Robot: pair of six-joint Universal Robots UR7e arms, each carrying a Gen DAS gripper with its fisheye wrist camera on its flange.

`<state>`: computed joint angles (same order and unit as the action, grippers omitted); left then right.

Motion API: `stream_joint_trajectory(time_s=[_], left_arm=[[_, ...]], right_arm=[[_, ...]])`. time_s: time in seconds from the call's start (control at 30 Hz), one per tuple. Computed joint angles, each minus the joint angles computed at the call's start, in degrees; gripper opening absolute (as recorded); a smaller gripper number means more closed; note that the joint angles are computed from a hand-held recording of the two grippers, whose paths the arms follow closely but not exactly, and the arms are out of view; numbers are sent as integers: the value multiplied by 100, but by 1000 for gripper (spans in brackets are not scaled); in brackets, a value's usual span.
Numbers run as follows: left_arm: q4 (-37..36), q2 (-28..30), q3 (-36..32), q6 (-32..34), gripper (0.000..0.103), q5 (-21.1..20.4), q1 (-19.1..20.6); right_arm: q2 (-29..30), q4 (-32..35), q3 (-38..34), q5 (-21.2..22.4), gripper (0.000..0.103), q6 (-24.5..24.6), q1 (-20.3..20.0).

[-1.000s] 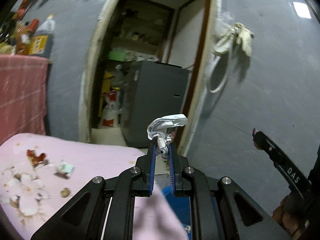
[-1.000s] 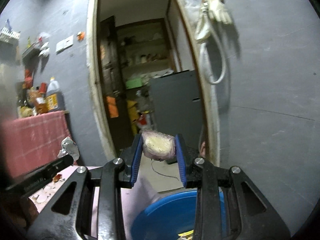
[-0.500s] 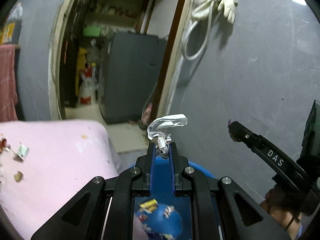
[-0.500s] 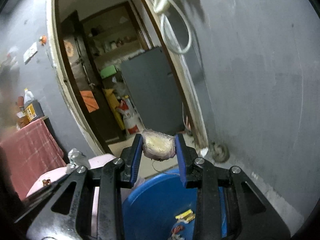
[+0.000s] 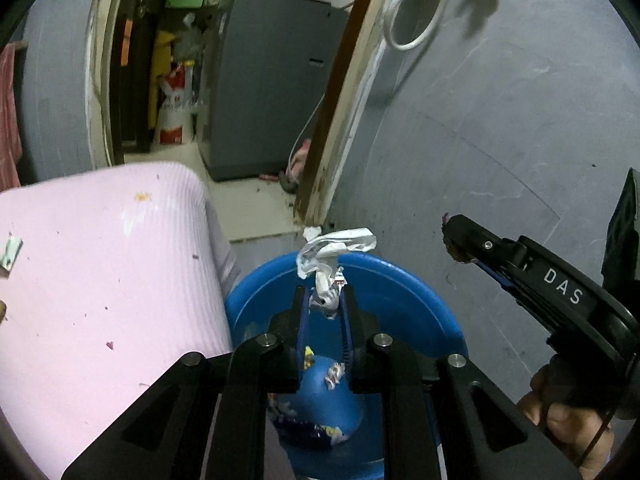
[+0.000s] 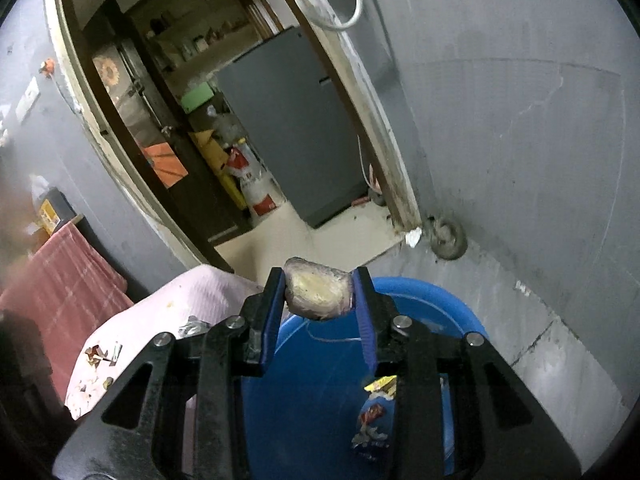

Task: Collect trash
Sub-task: 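Carry both items over the blue bucket and open both tools, then move both open tools back over the table toward remaining trash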

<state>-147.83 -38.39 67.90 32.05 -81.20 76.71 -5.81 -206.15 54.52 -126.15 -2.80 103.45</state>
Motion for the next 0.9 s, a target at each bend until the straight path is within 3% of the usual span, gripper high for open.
stream_joint_trajectory(time_s=[0.1, 0.3, 0.43, 0.6, 0.77, 0.83, 0.9], left_arm=[[219, 19, -139, -163, 33, -37, 59], [274, -12, -291, -409, 34, -40, 87], [-186, -162, -116, -375, 47, -22, 97], [-577, -270, -87, -321, 50, 31, 133], [-1129, -408, -15, -316, 65, 50, 159], [-1364, -447, -2, -225, 77, 69, 171], [-1681, -507, 56, -103, 80, 19, 197]], right_arm=[[9, 39, -21, -11, 36, -23, 7], [21, 47, -44, 10, 44, -66, 4], [92, -251, -88, 60, 58, -285, 39], [244, -643, -266, 166, 73, -736, 108], [494, -1027, -612, 329, 90, -1315, 219], [637, -1219, -814, 473, 97, -1579, 275], [756, -1346, -975, 627, 101, -1761, 316]])
